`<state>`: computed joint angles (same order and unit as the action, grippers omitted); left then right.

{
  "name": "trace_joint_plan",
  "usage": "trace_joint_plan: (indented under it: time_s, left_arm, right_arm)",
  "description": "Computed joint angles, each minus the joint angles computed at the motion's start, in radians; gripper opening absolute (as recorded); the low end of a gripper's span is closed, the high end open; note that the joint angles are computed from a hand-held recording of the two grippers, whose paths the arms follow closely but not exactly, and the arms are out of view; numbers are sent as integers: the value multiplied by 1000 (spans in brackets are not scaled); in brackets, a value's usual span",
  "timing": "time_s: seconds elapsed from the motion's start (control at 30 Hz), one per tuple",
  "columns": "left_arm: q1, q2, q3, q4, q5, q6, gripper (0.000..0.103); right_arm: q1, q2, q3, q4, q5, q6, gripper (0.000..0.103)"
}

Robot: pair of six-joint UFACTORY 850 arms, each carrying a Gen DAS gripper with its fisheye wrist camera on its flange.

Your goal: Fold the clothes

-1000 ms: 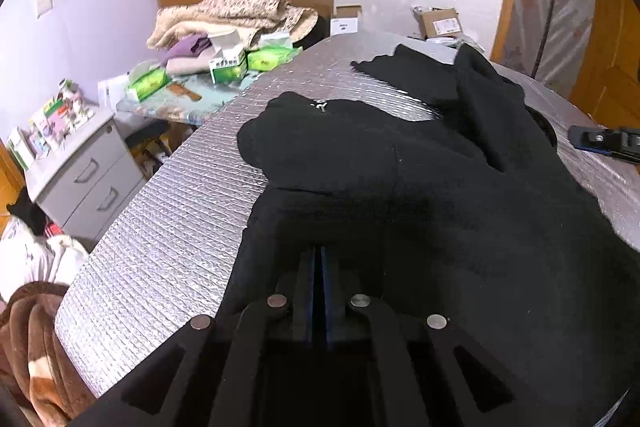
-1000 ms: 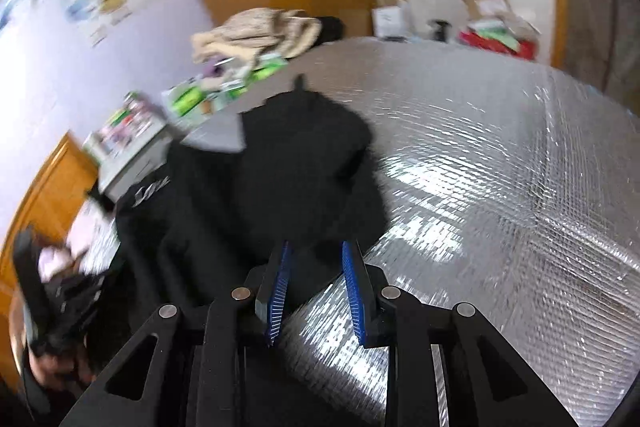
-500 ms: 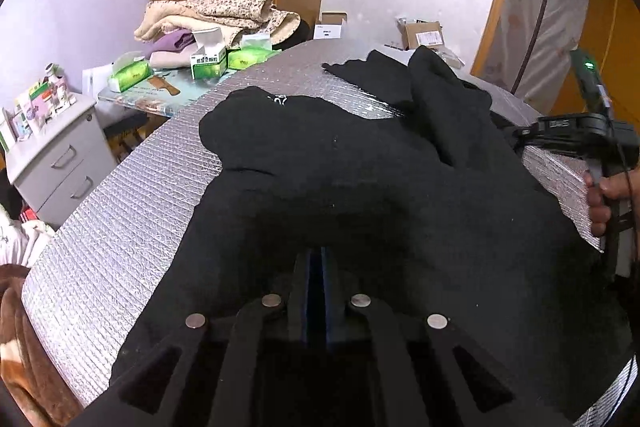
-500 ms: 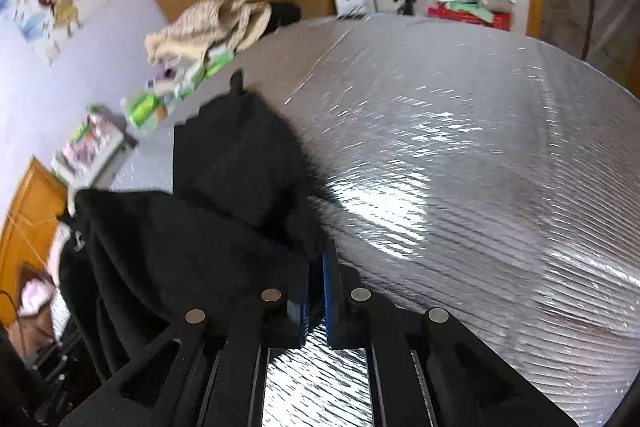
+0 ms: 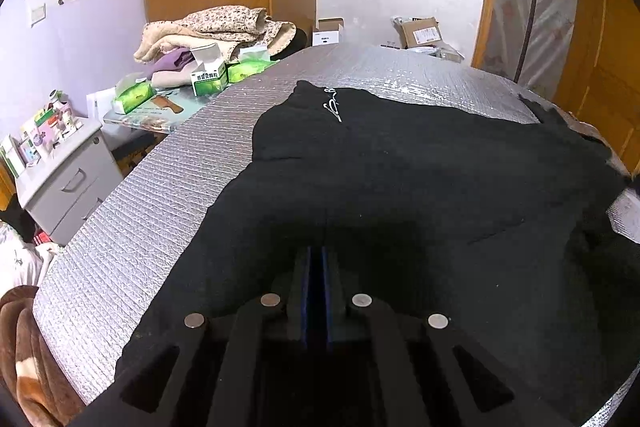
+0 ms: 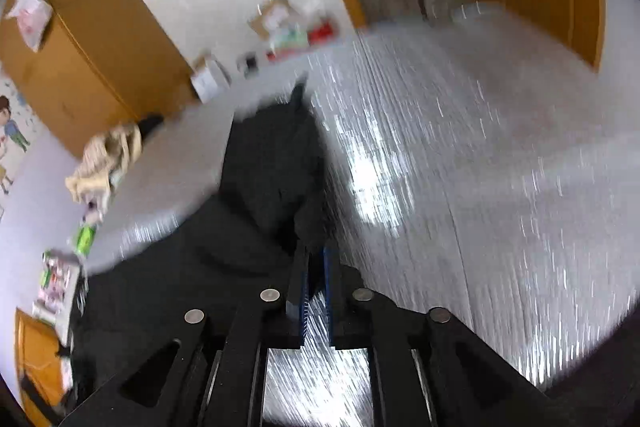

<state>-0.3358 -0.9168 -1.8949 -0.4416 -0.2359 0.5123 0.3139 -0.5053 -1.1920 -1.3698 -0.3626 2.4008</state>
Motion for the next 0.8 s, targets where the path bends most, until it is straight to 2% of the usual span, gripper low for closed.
trace_joint_plan:
  time_s: [0.03,0.1,0.17,0.23,0.33,0.4,0.53,0.6,0.63,0.73,0.8]
  left_arm:
    - [1,-2,-5,7,-7,-8,5]
    - [4,-7,-21,12,-36,-25,5]
    - [12,-11,-38,-15,-76,-24,5]
    - [21,-9,-46,-95,-113,27,5]
    - [25,18,-13,-235,-108,162,5]
    - [24,22,-8,-274,-113,207,5]
    - [21,-23,-66,-155,-174,110,5]
    - [21,-27,-63,-180,-155,159,5]
    - [18,-35,-76,-141,-151,137,5]
    - [8,-73,-145,-10,-157,22,5]
    - [5,-117,-223,66,-186,-56,4]
  right_arm:
    - [1,2,14,45,31,-43,10]
    - [12,15,47,10,53,-15,12]
    - [24,40,76,-65,29,59,23]
    - [34,60,88,-86,-11,80,26]
    - [59,73,81,-117,-62,80,27]
    - [76,71,73,-196,-54,116,27]
    - [111,26,16,-362,30,157,27]
    - [126,-2,-18,-428,81,162,27]
    - [133,-18,-37,-450,106,154,27]
    - [147,-65,-91,-493,168,136,27]
    - [149,-90,-121,-436,186,71,27]
